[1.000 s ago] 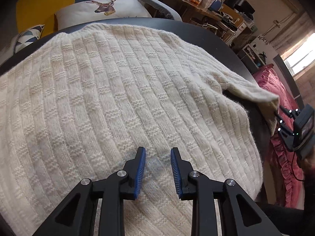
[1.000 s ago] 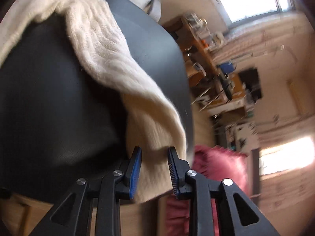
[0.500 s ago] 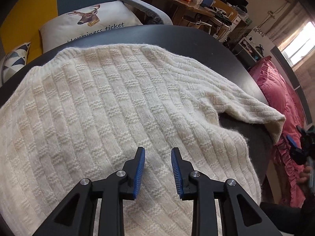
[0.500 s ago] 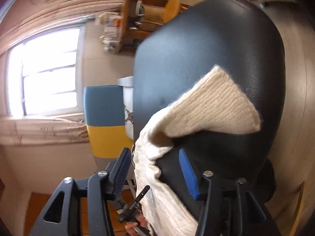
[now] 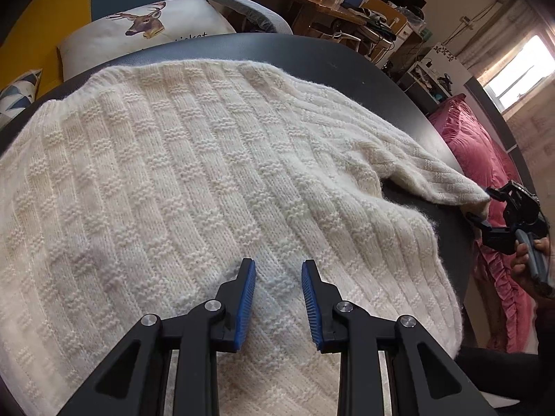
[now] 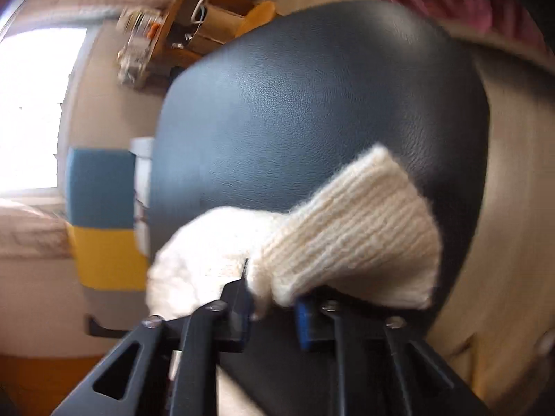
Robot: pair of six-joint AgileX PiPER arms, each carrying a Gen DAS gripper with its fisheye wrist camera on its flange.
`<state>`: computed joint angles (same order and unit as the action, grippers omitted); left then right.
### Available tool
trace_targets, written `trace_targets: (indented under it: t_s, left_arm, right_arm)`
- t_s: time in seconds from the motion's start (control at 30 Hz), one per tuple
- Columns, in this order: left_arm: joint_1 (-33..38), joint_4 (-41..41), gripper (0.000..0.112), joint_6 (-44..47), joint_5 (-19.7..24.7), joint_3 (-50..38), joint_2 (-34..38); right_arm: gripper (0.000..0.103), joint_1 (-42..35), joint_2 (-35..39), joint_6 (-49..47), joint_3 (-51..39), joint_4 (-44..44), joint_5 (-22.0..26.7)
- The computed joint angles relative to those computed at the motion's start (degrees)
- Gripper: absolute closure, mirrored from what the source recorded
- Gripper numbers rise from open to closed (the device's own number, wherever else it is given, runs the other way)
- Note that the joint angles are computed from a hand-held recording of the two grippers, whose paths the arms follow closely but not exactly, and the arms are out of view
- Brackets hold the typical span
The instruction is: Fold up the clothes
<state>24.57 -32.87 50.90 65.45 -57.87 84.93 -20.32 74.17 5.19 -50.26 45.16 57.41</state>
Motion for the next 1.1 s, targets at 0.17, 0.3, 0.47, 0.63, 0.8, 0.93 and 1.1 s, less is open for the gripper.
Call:
trace_targets:
  t_s: [0.17, 0.3, 0.47, 0.63, 0.8, 0.93, 1.1]
  left_arm:
    - [1.0, -0.4, 0.084, 1.1, 0.5, 0.1, -0.1]
    - [1.8, -2.0, 0.084, 0.7, 1.0, -1.7, -1.1]
    - [1.3, -4.2, 0.082, -1.0, 0.7, -7.2, 0.2]
    - [-4.8, 0.3, 0.082, -7.3, -4.7, -10.3, 4.2]
    - [-9.0, 1.5, 0.082, -9.6, -7.1, -12.4, 5.3]
    - [-12.3, 2.1, 0.082, -11.5, -8.0, -16.5, 7.1]
    - [-18.1, 5.5, 0.082, -14.4, -10.6, -20.3, 10.6]
  right_arm:
    - [0.089, 8.7, -0.2, 4.0, -6.9, -15.9, -2.9]
    - [0.089, 14.5, -3.6, 0.8, -15.3, -24.2, -6.7]
    - [0.085, 15.4, -1.2, -3.6, -14.2, -29.6, -11.3]
    - [0.075, 5.8, 4.1, -11.7, -8.2, -15.8, -11.4]
    - [0.075, 7.5, -0.5, 2.4, -8.5, -32.8, -10.5]
    - [0.074, 10.1, -4.1, 7.3, -12.4, -43.8, -6.4]
    - [0.074, 18.0, 4.4, 2.5, -20.4, -44.9, -1.5]
